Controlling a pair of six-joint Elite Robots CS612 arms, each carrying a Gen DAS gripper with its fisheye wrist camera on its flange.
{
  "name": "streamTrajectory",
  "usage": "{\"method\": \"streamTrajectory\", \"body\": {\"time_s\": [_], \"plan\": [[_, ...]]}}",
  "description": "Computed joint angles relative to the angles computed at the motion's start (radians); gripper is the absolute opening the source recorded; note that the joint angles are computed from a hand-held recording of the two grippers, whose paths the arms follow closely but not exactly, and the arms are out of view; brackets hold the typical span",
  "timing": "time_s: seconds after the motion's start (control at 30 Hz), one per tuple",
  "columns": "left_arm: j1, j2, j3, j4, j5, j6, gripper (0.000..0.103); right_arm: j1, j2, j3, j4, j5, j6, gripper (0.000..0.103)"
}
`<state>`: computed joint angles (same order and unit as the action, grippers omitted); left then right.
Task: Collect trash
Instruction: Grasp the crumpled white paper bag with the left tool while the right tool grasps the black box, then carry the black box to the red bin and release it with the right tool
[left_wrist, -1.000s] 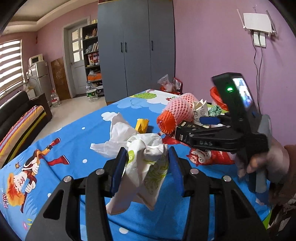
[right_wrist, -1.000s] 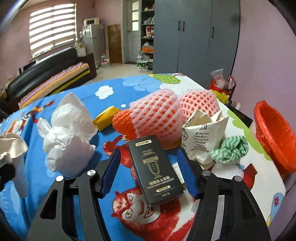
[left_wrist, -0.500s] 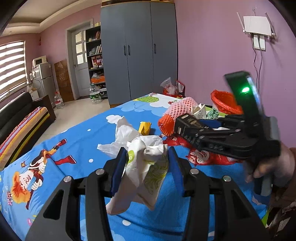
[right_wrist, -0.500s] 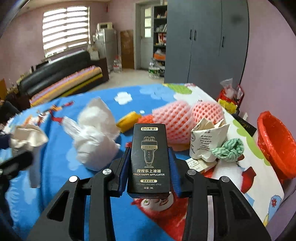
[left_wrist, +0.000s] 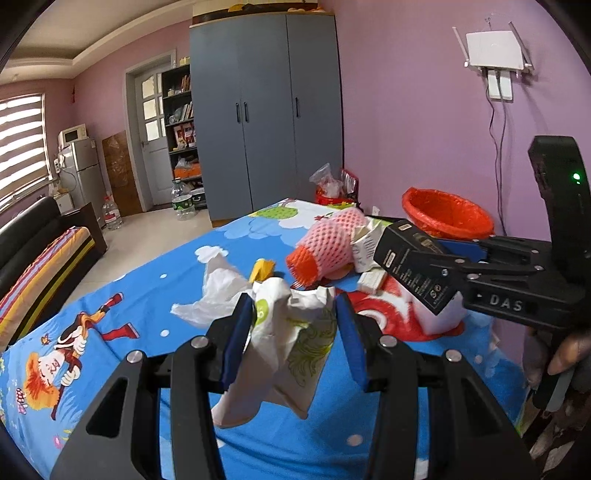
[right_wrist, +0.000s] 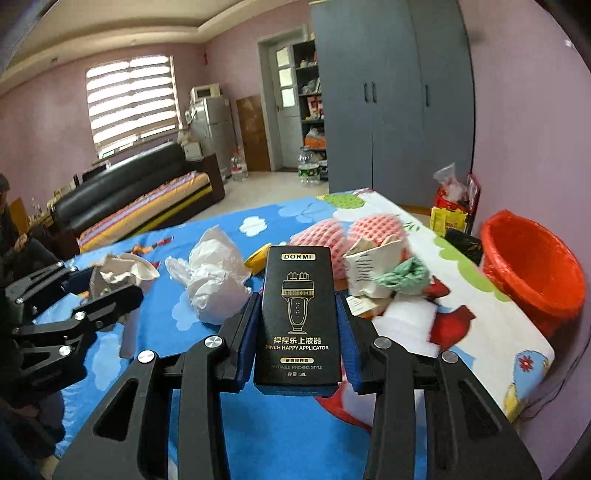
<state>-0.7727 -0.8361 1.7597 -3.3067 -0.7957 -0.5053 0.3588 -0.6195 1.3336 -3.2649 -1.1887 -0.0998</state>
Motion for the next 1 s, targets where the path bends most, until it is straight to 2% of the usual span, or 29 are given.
{"method": "streamTrajectory", "body": {"time_s": [0.3, 0.47, 0.67, 1.0], "plan": [[-0.015, 0.033, -0.085, 0.003, -0.003, 0.047, 0.045, -0.038, -0.033, 0.069, -0.117, 0.008, 0.055, 0.038], [-0.012, 0.066, -0.165, 0.006, -0.035, 0.105, 0.046, -0.065, -0.041, 0.092, -0.166, -0.003, 0.096, 0.038], [-0.007, 0.122, -0.283, 0.024, -0.097, 0.175, 0.046, -0.100, -0.042, 0.108, -0.209, -0.037, 0.146, 0.038], [0.014, 0.229, -0.530, 0.108, -0.246, 0.268, 0.046, -0.157, -0.024, 0.076, -0.233, -0.107, 0.211, 0.038]]}}
